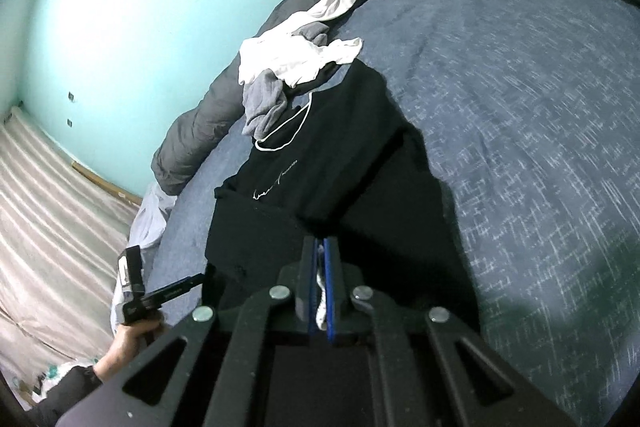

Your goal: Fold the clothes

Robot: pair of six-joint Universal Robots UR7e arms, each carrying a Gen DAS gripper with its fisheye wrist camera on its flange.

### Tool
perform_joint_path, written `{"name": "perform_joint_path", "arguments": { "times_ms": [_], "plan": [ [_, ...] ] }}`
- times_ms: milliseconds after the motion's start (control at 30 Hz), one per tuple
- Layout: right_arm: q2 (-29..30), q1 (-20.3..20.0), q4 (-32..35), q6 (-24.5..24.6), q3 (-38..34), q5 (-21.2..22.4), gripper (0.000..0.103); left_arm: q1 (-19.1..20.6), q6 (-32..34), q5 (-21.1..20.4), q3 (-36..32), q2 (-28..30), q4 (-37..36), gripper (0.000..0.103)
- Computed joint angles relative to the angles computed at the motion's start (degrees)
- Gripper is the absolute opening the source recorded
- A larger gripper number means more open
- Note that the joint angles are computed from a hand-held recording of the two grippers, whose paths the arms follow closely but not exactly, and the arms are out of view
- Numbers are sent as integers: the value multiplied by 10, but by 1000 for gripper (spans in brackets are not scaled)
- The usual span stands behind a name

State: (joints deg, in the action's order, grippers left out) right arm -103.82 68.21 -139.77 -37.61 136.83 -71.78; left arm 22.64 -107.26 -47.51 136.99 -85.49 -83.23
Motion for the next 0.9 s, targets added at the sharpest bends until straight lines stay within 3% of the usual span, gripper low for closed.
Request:
{"name": "perform_joint_path", "arguments": {
  "times_ms": [500, 800, 900],
  "plan": [
    [-36, -29, 11, -6, -12, 36, 3, 48, 68, 43, -37, 62, -4, 46],
    [-27, -43, -1, 7, -14, 29, 3, 68, 95, 63, -42, 64, -23, 46],
    [-9, -44, -1, 16, -19, 11, 3, 58, 95, 62, -30, 54, -41, 46]
  ]
}}
